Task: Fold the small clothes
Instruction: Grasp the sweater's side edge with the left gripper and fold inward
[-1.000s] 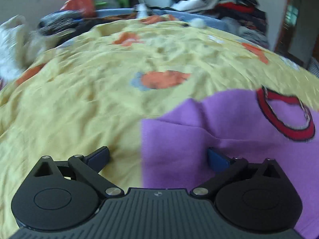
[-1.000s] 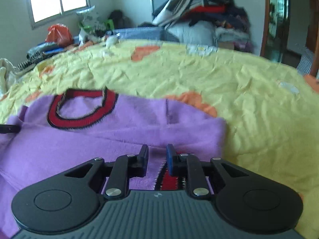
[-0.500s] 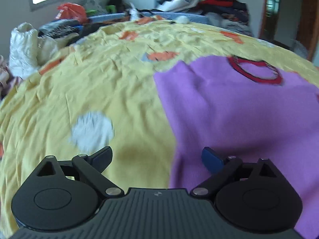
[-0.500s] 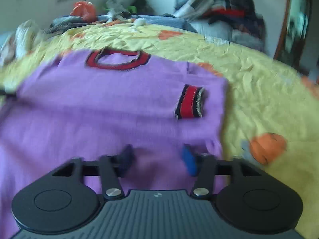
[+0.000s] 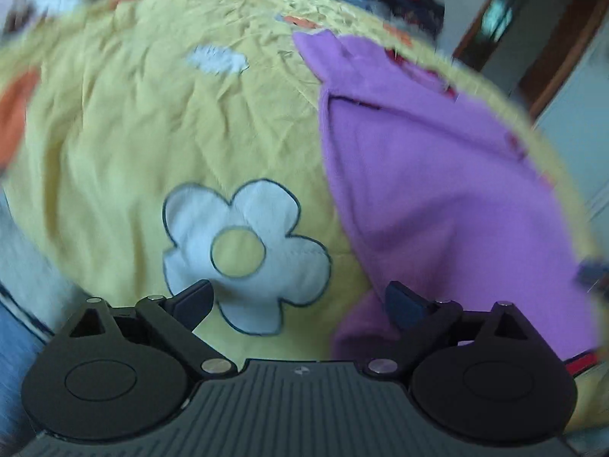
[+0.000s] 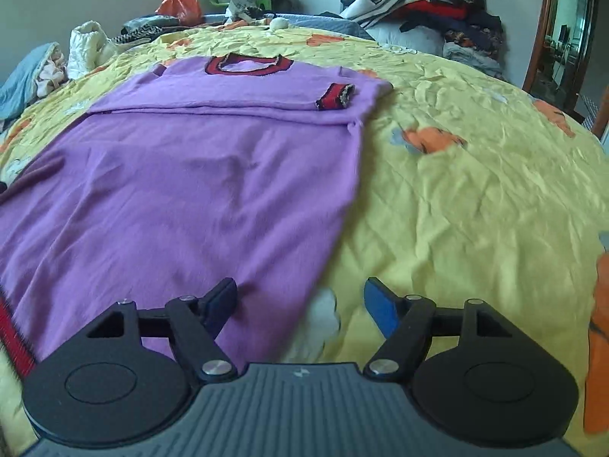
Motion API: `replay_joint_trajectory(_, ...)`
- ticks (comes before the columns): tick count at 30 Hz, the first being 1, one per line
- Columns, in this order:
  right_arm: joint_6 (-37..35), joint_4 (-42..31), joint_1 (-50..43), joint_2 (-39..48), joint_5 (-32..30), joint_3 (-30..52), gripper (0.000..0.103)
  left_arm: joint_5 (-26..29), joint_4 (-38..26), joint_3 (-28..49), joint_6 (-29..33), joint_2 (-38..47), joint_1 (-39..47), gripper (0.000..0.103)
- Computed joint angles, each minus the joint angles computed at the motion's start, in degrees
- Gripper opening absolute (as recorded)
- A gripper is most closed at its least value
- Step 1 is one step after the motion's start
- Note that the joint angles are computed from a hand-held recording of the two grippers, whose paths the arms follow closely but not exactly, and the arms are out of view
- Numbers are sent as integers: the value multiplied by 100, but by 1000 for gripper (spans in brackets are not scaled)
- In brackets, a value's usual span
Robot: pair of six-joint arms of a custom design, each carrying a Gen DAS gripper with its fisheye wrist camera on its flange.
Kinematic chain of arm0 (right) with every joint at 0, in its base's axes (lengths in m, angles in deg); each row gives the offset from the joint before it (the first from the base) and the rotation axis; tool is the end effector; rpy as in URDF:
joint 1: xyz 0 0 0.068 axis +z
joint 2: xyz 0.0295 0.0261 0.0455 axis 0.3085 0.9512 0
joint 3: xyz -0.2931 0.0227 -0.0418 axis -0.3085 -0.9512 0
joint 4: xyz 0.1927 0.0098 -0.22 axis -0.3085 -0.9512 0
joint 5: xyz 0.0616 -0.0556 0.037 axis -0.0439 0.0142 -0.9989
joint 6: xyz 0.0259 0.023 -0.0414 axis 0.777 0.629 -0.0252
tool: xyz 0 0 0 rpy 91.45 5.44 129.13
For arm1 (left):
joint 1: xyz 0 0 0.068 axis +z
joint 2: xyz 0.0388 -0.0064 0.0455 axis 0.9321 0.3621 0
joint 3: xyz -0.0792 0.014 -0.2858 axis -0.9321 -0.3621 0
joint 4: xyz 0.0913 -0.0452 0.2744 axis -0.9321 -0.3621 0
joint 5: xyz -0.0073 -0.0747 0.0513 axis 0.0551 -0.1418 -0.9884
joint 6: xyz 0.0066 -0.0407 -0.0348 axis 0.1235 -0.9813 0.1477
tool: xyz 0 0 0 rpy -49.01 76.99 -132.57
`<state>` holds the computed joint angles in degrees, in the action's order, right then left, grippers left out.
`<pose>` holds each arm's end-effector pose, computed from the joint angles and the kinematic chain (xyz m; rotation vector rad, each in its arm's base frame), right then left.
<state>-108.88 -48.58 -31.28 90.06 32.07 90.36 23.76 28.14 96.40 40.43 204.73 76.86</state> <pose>0.1594 -0.1621 0.0977 0.2822 2.3378 -0.1033 0.4454 0.0413 0.1011 0.5899 2.4851 -0.6953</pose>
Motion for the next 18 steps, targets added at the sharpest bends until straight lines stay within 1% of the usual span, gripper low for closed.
replay_joint_trajectory(2, 11, 244, -186, -151, -214, -289, 74, 384, -327, 259, -29, 234, 65, 95)
replay_joint_trajectory(3, 87, 233, -291, -146, -412, -337, 74, 593, -504, 402, -64, 367, 79, 96)
replay_joint_trajectory(4, 115, 128, -437, -95, -743, -330, 75, 807, -689, 569, -98, 510, 75, 96)
replay_joint_trajectory(5, 154, 67, -573, -56, -1068, -317, 75, 1004, -903, 783, -122, 677, 60, 102)
replay_joint_trajectory(6, 253, 18, -650, -21, -1291, -320, 75, 943, -945, 906, -300, 763, 10, 102)
replay_joint_trajectory(7, 367, 12, -662, -34, -1383, -330, 75, 790, -1192, 1188, -398, 940, -54, 102)
replay_joint_trajectory(8, 381, -74, -636, -50, -1384, -297, 75, 789, -1472, 1475, -390, 1112, -87, 101)
replay_joint_trajectory(10, 372, -218, -580, -108, -1228, -207, 73, 600, -1437, 1468, -782, 1011, -143, 101)
replay_joint_trajectory(11, 509, -241, -629, -70, -1248, -139, 73, 393, -1284, 1297, -803, 829, -195, 97)
replay_joint_trajectory(12, 647, -315, -743, 27, -1406, -60, 73, 89, -812, 887, -877, 474, -253, 92)
replay_joint_trajectory(13, 699, -501, -870, 161, -1611, 71, 74, -126, -362, 488, -866, 104, -288, 92)
replay_joint_trajectory(14, 727, -585, -966, 199, -1736, 115, 74, -184, -48, 136, -822, -241, -290, 93)
replay_joint_trajectory(15, 740, -622, -1047, 285, -1864, 172, 74, -119, 97, -91, -849, -497, -265, 95)
replay_joint_trajectory(16, 720, -727, -1129, 386, -2043, 244, 74, 131, 7, -105, -859, -567, -219, 97)
replay_joint_trajectory(17, 739, -790, -1181, 503, -2179, 307, 74, 380, -309, 70, -772, -459, -218, 99)
replay_joint_trajectory(18, 764, -788, -1233, 603, -2293, 332, 74, 491, -560, 269, -733, -291, -266, 98)
